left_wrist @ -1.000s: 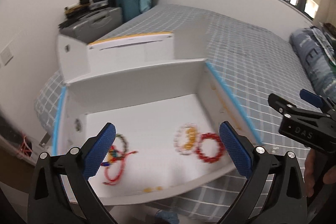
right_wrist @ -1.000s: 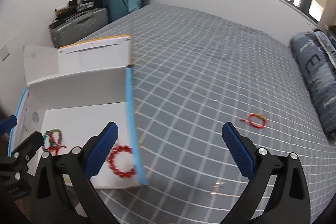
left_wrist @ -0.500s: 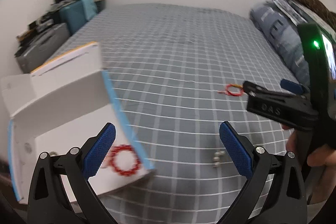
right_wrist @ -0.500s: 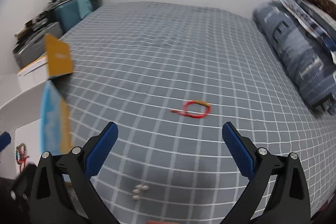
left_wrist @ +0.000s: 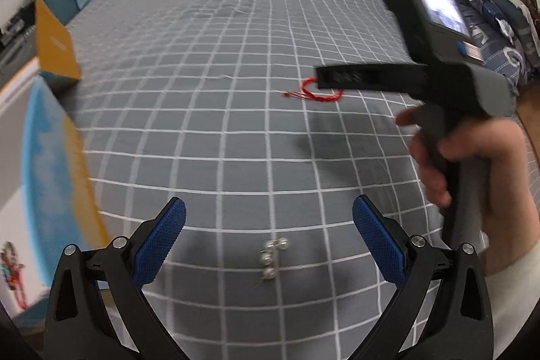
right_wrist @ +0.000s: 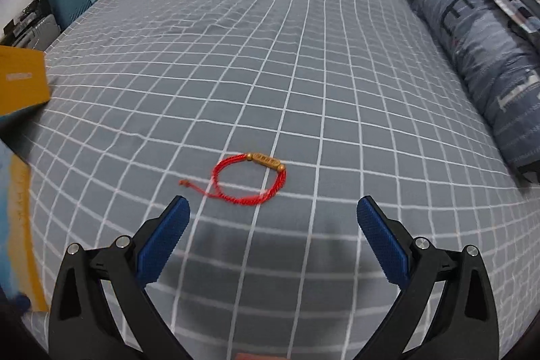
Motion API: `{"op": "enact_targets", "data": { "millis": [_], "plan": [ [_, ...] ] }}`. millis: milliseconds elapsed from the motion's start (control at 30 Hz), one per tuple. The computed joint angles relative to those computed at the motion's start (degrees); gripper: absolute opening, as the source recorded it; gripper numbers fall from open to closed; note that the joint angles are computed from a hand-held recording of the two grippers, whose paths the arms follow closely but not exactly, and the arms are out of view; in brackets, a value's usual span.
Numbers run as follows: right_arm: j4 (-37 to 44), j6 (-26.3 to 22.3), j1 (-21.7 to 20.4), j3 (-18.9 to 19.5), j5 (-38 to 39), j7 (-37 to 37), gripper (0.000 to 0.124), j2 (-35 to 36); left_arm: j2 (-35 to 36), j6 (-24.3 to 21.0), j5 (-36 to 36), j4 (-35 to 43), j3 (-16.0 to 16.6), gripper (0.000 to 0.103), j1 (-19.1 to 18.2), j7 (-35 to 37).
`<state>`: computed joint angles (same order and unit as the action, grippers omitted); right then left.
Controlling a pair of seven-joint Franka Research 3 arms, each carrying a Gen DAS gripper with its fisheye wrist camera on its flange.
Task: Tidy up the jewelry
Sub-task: 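Move both tools back over the pearls and red cord bracelet, then grasp the pearl earrings with left tool while right tool grasps red cord bracelet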
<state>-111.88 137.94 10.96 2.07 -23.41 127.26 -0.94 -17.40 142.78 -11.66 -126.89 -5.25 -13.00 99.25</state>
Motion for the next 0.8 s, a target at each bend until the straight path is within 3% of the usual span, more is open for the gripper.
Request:
{"op": "enact_targets", "data": {
  "millis": [100,567,800],
  "plan": [
    [0.98,1.95,-0.49,-0.77,4.02,-2.65,0.095,2.54,1.07,3.39,1.16,-2.26,-0.78,0.097,0.19,-0.98],
    [5.33,4.01,0.0,-3.56,11.41,-7.9,0.095,9.36,4.61,8.79,7.42,-6.32,-2.63,0.095,0.2,-2.54],
    [5.54,4.32,0.42,-3.92,12.15,-7.41,0.095,9.36,3.68,6.69,6.44,-6.13,-2.3,0.065,-0.51,-1.43]
  ]
}}
